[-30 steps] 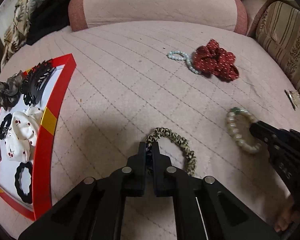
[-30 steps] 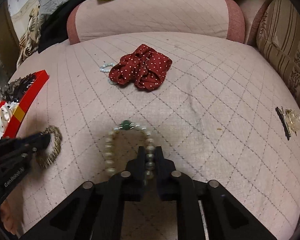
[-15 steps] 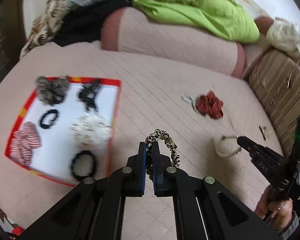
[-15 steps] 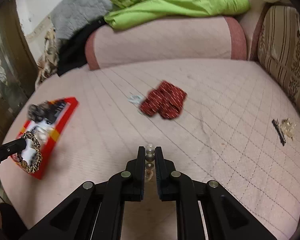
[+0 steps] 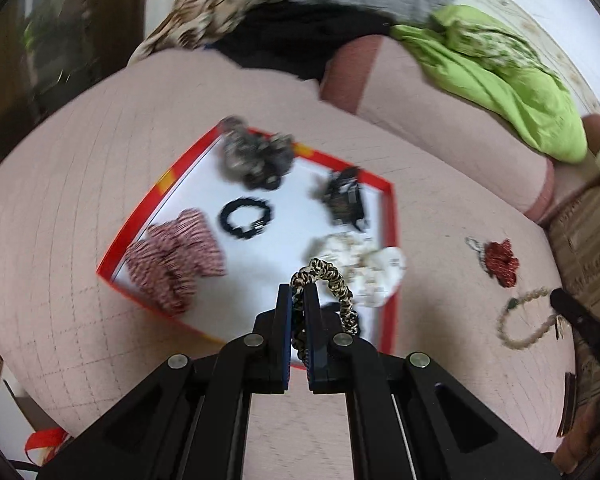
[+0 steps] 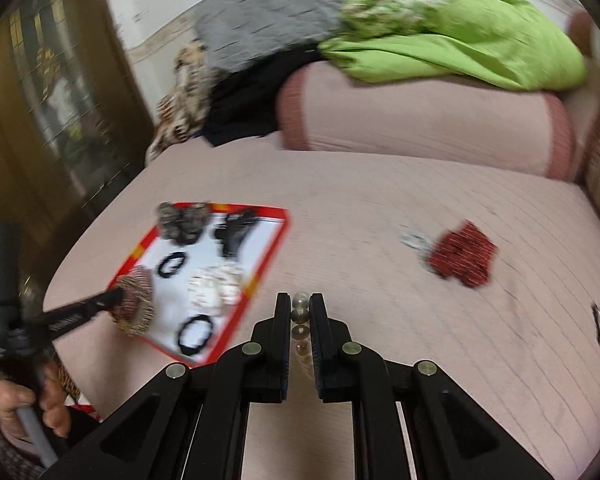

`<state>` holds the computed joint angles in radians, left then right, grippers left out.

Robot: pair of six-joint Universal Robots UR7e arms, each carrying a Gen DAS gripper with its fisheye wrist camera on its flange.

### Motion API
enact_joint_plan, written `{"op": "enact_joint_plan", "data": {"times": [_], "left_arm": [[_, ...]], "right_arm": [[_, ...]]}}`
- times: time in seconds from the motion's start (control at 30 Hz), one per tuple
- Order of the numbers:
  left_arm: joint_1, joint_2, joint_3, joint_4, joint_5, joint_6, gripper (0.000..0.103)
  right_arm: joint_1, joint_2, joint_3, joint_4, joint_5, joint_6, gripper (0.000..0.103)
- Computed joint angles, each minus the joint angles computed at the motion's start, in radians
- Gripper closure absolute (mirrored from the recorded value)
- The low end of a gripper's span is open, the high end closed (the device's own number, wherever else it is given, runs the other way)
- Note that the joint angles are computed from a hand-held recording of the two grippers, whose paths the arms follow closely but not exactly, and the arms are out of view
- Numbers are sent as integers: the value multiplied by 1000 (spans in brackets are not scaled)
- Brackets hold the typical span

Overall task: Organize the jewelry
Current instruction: 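Carry both bracelets to the tray and open both tools to release them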

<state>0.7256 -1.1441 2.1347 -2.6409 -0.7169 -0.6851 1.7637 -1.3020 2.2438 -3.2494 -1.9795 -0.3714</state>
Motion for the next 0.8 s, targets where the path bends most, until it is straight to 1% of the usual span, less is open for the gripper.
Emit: {"op": "enact_joint_plan", "data": {"times": [0.17, 0.3, 0.43, 0.53, 0.63, 0.73, 0.8], "left_arm": [[64, -17, 30, -70, -60, 31, 98], [96, -3, 40, -122, -102, 63, 98], [123, 10, 37, -142, -128, 79, 98], [136, 20, 32, -149, -139, 87, 98], [141, 35, 21, -142, -128, 95, 98], [141, 51, 8, -121, -111, 95, 98], [138, 58, 4, -117, -101, 97, 97]], "right_arm": [[84, 133, -109, 57, -26, 3, 93], [122, 251, -221, 119, -26, 9, 93], [142, 375, -342, 194, -26, 23, 93], [143, 457, -423, 236, -26, 28, 93], [124, 518, -491, 283, -10, 48, 93], [101, 562, -542, 323, -20, 71, 93], [87, 573, -554, 335, -24, 84, 92]]}}
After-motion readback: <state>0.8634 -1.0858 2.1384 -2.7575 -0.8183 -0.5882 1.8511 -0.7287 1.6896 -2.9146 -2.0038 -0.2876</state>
